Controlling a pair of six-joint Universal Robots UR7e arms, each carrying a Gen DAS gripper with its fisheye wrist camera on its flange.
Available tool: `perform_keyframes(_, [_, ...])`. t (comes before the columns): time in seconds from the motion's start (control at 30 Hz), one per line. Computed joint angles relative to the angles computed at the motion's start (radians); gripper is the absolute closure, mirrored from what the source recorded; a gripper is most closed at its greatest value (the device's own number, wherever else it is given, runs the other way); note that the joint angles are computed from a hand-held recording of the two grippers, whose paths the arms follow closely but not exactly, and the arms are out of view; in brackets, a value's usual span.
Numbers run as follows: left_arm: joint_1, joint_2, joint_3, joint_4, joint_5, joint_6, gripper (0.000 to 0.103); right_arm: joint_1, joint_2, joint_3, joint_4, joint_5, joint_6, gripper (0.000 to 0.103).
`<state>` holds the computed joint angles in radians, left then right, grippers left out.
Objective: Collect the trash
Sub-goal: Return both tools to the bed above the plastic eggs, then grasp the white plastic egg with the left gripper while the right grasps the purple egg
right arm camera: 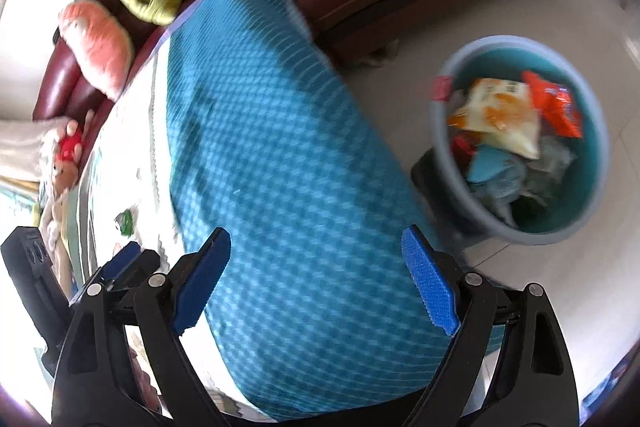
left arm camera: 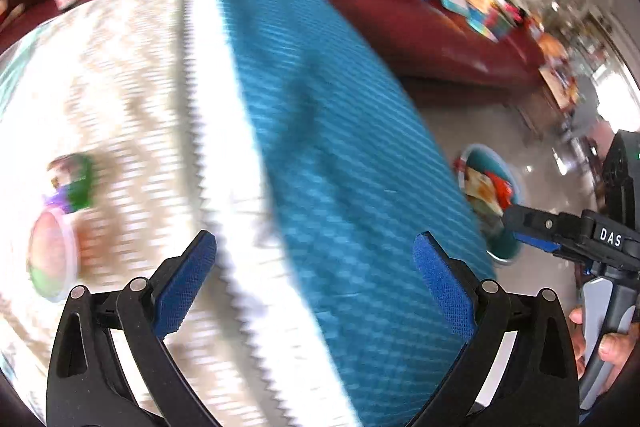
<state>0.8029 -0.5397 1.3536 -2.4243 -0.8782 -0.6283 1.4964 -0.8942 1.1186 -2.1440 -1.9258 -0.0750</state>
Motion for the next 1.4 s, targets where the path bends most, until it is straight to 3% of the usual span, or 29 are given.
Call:
perform_keyframes(0.3, [0.022, -0.199, 0.247, -0.064, 0.137, -0.087, 0.004, 0.077, 0.094, -0.054, 0.069, -0.018, -0.013, 0.020])
perform_keyframes(0.4, [0.029, -0.241, 0.297, -0.023, 0.190, -0.107, 0.004, 0.092, 0.113, -0.061, 0.080, -0.021, -0.013, 0.020])
perform_keyframes(0.67, [0.066, -0.274, 0.337, 0.063, 0.204, -0.151, 0.005, 0.118, 0.163, -0.093, 0.117, -0.019, -0.012, 0.020])
perform_keyframes(0.83, [0.076, -0.251, 0.318, 0.081, 0.231, -0.136, 0.018, 0.135, 0.200, -0.130, 0.146, -0.032, -0.004, 0.020])
perform_keyframes(0.97, [0.072, -0.257, 0.336, 0.037, 0.265, -0.109, 0.052, 0.153, 0.235, -0.169, 0.168, -0.044, -0.013, 0.020])
perform_keyframes(1.03, [0.083, -0.276, 0.350, -0.019, 0.231, -0.091, 0.052, 0.163, 0.262, -0.198, 0.183, -0.048, -0.030, 0.020])
perform_keyframes(1.4, [0.116, -0.477, 0.514, -0.109, 0.210, -0.190, 0.052, 0.246, 0.460, -0.401, 0.295, -0.041, -0.191, 0.020])
